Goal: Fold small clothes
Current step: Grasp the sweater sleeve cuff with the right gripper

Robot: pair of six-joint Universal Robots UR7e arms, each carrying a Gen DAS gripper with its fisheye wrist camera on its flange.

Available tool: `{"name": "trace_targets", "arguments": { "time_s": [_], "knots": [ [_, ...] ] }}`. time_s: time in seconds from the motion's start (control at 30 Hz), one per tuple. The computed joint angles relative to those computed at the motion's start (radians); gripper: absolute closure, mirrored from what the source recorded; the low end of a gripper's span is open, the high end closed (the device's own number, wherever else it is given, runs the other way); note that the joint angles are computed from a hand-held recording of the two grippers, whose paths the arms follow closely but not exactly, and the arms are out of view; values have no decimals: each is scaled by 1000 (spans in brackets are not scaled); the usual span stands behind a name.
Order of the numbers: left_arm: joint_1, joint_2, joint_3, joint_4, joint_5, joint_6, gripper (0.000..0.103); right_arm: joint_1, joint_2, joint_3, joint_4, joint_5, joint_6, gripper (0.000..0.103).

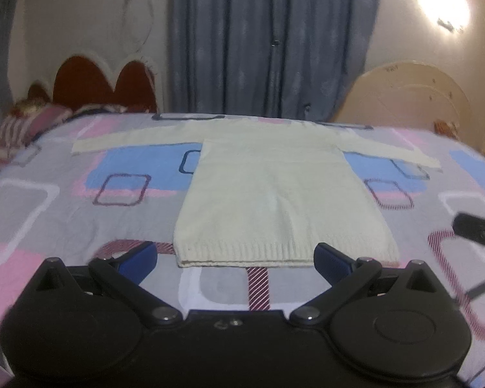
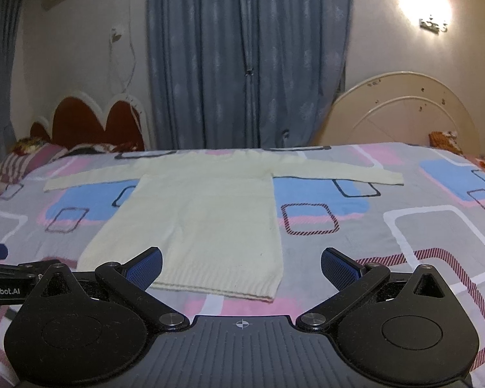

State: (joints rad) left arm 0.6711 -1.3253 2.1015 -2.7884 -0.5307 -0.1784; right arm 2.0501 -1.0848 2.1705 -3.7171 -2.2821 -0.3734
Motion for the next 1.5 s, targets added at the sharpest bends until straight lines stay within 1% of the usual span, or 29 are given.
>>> {"name": "trace_targets", "arguments": {
  "time_s": [0.03, 0.1, 0.17, 0.27, 0.3, 0.37, 0.43, 0.47, 0.53, 0.57, 0.6, 0.67, 0.7, 0.73, 0.8, 0.83, 0.87, 0.93, 1.0, 1.03, 1.07, 1.1, 1.2, 1.27, 1.3, 1.33, 1.37, 1.43, 1.5],
  "knots": [
    [8, 7, -9, -8, -14, 1, 0, -4, 3, -6, -12, -5, -6, 0],
    [28, 25, -30, -27, -58, 43, 0, -14, 5, -16, -25, -13, -16, 0],
    [41, 53, -46, -76, -82, 84, 0, -31, -4, -21, -11, -5, -34, 0],
    [67, 99, -81, -148, -145, 133, 0, -56, -5, -42, -16, -13, -65, 0],
    [73, 113, -94, -156, -154, 144, 0, -68, -9, -51, -9, -8, -64, 0],
    [98, 150, -148, -115, -190, 148, 0, -102, -39, -63, 59, 35, -41, 0],
    [123, 180, -195, -96, -230, 139, 0, -132, -51, -93, 118, 39, -36, 0],
    [136, 203, -224, -95, -237, 136, 0, -149, -59, -109, 162, 46, -28, 0],
    [150, 256, -278, -109, -214, 160, 0, -190, -68, -149, 232, 66, -1, 0],
    [159, 292, -316, -121, -196, 183, 1, -204, -67, -163, 242, 75, 3, 0],
    [166, 314, -342, -130, -196, 202, 1, -219, -57, -186, 244, 71, 5, 0],
    [181, 378, -409, -172, -177, 279, 3, -246, -31, -238, 263, 67, 0, 0],
    [188, 410, -440, -208, -167, 329, 5, -267, -25, -265, 288, 90, 2, 0],
    [200, 447, -483, -238, -169, 378, 8, -280, -13, -290, 288, 98, 3, 0],
    [221, 499, -552, -268, -181, 420, 10, -311, 23, -355, 270, 110, -9, 0],
    [233, 528, -590, -279, -182, 435, 13, -327, 43, -388, 259, 117, -14, 0],
    [248, 561, -644, -263, -185, 439, 15, -343, 62, -423, 249, 122, -17, 0],
    [273, 598, -715, -219, -216, 415, 25, -386, 96, -498, 244, 163, -10, 1],
    [300, 657, -815, -154, -227, 396, 25, -428, 138, -590, 249, 183, 5, 1],
    [308, 680, -849, -144, -226, 401, 25, -445, 158, -631, 245, 193, 7, 14],
    [317, 714, -895, -146, -226, 416, 24, -459, 179, -676, 253, 191, 5, 40],
    [323, 737, -927, -143, -226, 425, 23, -475, 205, -733, 274, 176, 13, 44],
    [340, 810, -1032, -148, -232, 460, 23, -523, 249, -840, 312, 202, 61, 44],
    [354, 852, -1101, -128, -242, 461, 25, -546, 277, -896, 321, 209, 66, 46],
    [360, 870, -1135, -106, -245, 456, 27, -560, 289, -924, 340, 215, 81, 51],
    [364, 885, -1161, -93, -247, 457, 29, -571, 296, -944, 358, 220, 95, 61],
    [367, 899, -1184, -86, -250, 462, 30, -584, 313, -979, 377, 218, 115, 63],
    [374, 920, -1222, -76, -253, 474, 31, -606, 332, -1025, 412, 223, 162, 63],
    [379, 936, -1250, -63, -251, 487, 31, -627, 344, -1061, 447, 227, 232, 63]
  ]
}}
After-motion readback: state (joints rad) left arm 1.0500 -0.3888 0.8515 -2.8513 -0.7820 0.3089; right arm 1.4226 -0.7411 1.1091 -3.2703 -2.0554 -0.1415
